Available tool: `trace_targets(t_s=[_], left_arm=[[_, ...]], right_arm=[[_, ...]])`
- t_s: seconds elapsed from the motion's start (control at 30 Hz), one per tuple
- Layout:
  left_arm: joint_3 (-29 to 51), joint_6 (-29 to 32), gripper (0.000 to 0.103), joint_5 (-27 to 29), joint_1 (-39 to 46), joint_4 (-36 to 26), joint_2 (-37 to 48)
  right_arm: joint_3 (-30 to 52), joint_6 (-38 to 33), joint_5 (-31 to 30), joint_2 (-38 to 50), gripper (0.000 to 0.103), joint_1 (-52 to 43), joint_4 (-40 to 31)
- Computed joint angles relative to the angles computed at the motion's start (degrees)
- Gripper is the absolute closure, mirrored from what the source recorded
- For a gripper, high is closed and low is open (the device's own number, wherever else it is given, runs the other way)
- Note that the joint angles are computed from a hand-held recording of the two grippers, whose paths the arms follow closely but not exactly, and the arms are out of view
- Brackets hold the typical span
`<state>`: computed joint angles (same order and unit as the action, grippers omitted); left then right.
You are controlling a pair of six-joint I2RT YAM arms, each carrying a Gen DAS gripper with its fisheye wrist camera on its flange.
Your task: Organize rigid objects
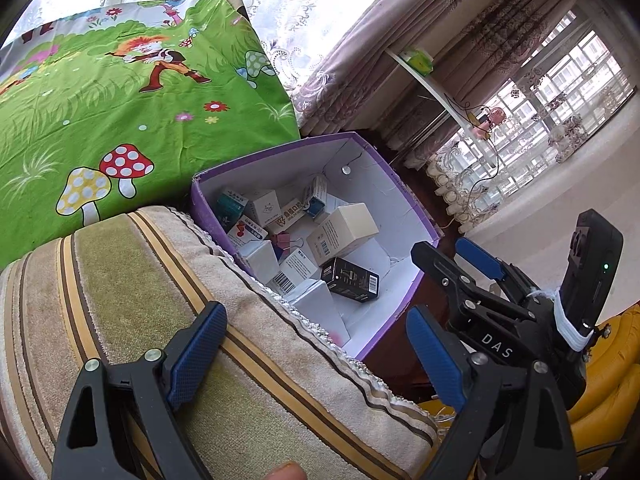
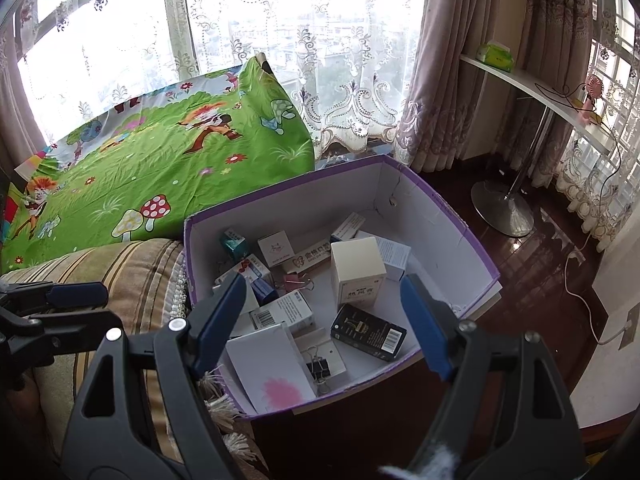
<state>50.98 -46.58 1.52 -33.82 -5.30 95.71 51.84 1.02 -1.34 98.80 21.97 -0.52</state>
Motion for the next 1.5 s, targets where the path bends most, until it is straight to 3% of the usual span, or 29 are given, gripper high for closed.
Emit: trace_targets(t_s=[1.0, 1.3, 1.5], left_arm=[[1.77, 0.37, 0.008, 0.68, 0.65, -1.59, 1.4], [7.51, 0.76, 0.001, -1.72, -0.08, -7.54, 4.55], [17.23, 3.57, 0.0, -10.98, -3.5, -16.88, 9.39]], right_arm=[[-0.42, 0.39, -0.01, 0.04, 0.021, -0.84, -0.04], [-1.66, -0.07, -0.94, -1.04, 0.021, -5.72, -1.94], [-1.83, -0.09, -2.01, -1.98, 0.021, -8.73, -3.26]])
